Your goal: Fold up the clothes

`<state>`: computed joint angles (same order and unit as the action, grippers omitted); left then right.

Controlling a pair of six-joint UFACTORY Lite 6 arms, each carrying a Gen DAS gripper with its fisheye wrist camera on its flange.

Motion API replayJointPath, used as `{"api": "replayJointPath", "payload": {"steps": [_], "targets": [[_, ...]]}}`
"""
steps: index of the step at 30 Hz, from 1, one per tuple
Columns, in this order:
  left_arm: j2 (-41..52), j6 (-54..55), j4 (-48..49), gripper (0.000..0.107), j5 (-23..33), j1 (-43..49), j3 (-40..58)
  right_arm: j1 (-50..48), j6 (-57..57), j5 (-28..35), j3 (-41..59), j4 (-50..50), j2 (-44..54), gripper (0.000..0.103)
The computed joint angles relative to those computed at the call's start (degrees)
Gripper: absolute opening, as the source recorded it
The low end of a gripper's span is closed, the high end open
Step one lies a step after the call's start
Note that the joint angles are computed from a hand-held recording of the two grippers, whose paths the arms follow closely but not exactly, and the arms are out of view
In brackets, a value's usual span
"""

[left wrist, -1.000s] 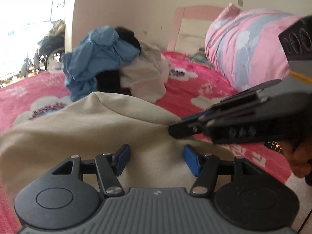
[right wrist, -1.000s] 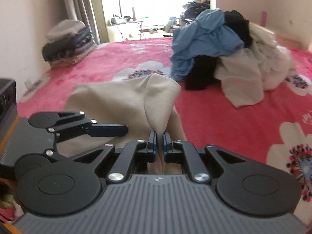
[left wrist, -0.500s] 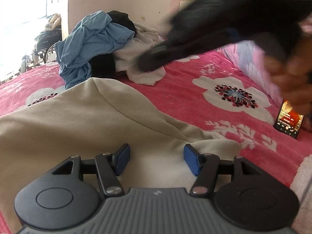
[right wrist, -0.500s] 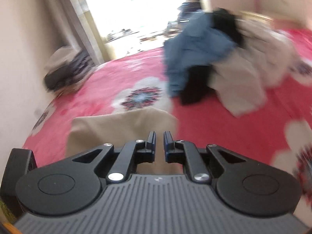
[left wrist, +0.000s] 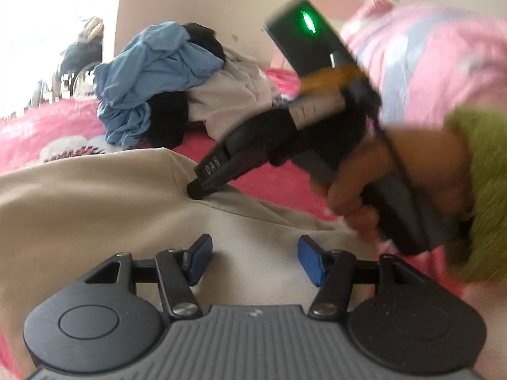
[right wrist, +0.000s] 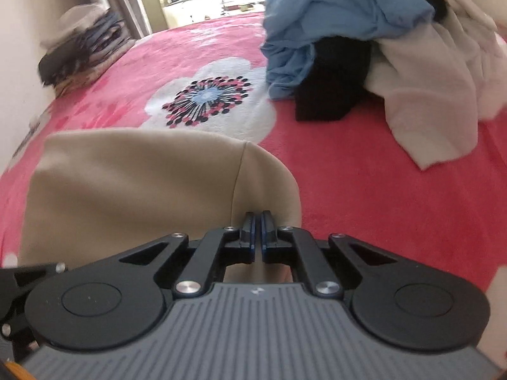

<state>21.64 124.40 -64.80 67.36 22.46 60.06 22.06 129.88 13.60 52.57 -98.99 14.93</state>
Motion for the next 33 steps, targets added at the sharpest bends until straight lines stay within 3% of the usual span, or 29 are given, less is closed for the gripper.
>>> {"api": "replayJointPath", "payload": {"steps": [3, 5, 7, 9, 11, 14, 17, 19, 20, 23, 29, 33], "targets": [[2.9, -4.9, -1.1, 0.06, 7.7, 5.8, 7.5, 1.9, 3.2, 3.0, -0.9, -1.6, 0.2, 0.0], [5.2, -7.3, -4.2, 0.06, 6.7, 7.2, 12.3, 2.7, 8.3, 4.4, -2.0, -4.8, -0.2, 0.0], [10.3, -11.5, -5.6, 0.06, 0.3, 5.7, 19.1, 3.2, 11.1, 5.4, -2.4, -5.7, -0.3, 0.0], [16.7, -13.5, -5.3, 0.036, -5.7, 3.8, 25.2, 3.7, 13.9, 6.2, -2.8, -6.6, -0.4, 0.0], [21.7, -10.0, -7.2, 0.029, -10.1, 2.7, 27.5, 3.9, 21.1, 6.9, -3.7, -11.2, -0.6, 0.0], [19.7, -5.0, -9.0, 0.03, -11.1, 2.6, 24.0, 5.2, 27.5, 9.2, -4.4, -13.6, -0.2, 0.0], [19.9, -11.9, -5.8, 0.03, -9.3, 2.7, 27.8, 6.7, 28.0, 11.7, -4.5, -13.2, 0.5, 0.0], [18.1, -11.4, -8.3, 0.041, -8.8, 3.3, 27.6, 6.9, 28.5, 12.1, -4.8, -13.5, 0.4, 0.0], [17.2, -10.5, -9.9, 0.051, -8.8, 3.6, 27.2, 7.0, 29.2, 12.4, -5.1, -14.1, 0.4, 0.0], [22.3, -11.3, -9.6, 0.049, -16.2, 0.7, 31.7, 7.0, 32.9, 13.3, -6.1, -17.2, 0.4, 0.0], [23.4, -5.6, -13.2, 0.051, -17.6, 0.3, 30.0, 7.7, 33.5, 15.0, -6.1, -18.0, 1.3, 0.0], [21.6, 0.2, -16.7, 0.051, -18.2, -0.1, 26.6, 6.8, 40.9, 16.1, -7.8, -24.9, 1.6, 0.0]]}}
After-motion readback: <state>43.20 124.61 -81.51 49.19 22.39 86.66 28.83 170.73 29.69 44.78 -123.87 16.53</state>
